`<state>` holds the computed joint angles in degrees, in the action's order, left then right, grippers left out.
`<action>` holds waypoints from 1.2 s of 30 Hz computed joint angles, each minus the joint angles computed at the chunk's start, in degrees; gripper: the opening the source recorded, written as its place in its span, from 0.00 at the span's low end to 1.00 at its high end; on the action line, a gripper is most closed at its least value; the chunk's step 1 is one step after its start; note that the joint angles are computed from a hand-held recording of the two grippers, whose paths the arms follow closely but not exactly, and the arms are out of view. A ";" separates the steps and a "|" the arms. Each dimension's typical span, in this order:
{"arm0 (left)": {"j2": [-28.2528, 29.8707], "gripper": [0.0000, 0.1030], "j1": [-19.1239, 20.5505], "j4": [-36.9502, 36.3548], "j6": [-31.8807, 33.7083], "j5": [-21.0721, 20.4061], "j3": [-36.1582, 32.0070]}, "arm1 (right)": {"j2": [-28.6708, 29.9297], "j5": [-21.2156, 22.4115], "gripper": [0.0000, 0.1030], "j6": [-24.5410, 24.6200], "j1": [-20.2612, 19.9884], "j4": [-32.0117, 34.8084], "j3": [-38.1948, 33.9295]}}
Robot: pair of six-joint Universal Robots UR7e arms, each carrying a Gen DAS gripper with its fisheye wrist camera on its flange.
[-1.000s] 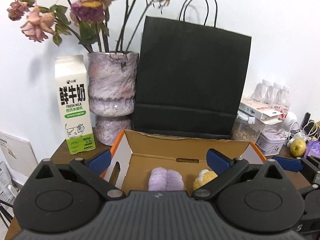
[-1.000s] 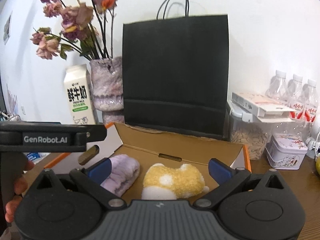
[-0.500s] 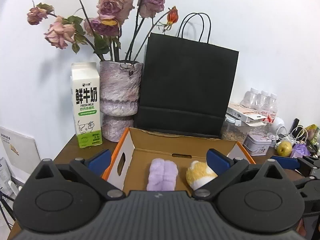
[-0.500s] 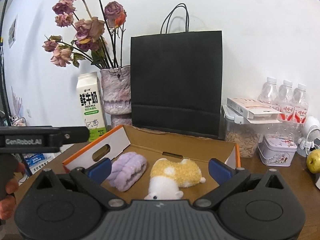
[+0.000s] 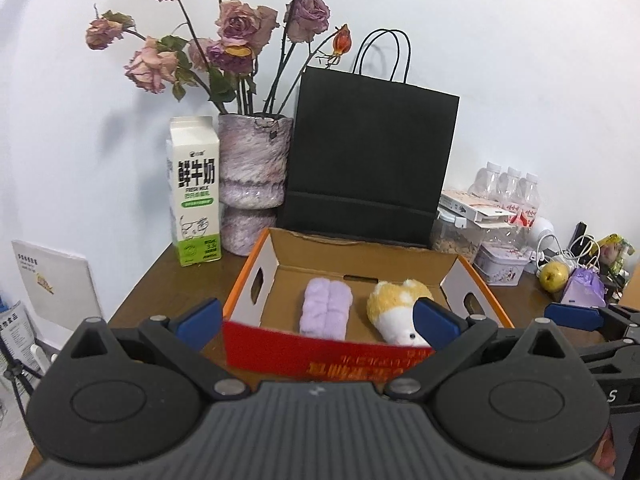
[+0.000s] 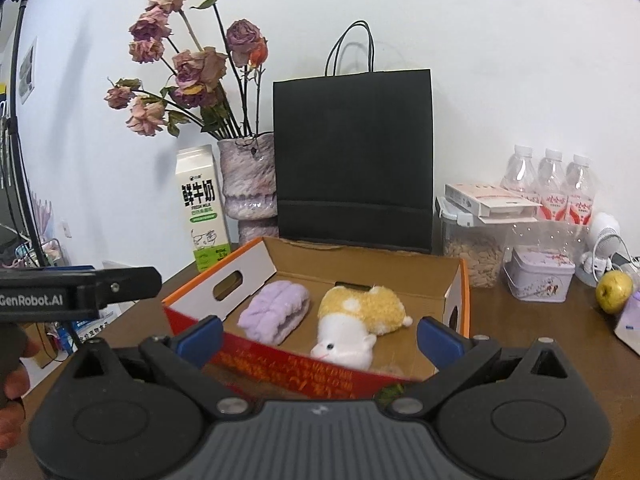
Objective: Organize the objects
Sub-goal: 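Move both tools back toward the remaining items on the table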
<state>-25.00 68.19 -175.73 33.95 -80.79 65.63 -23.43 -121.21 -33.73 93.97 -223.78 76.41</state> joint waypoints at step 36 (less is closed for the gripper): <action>-20.77 1.00 2.05 -11.38 3.19 5.18 34.18 | 2.04 -9.77 1.00 2.06 7.68 -18.32 20.74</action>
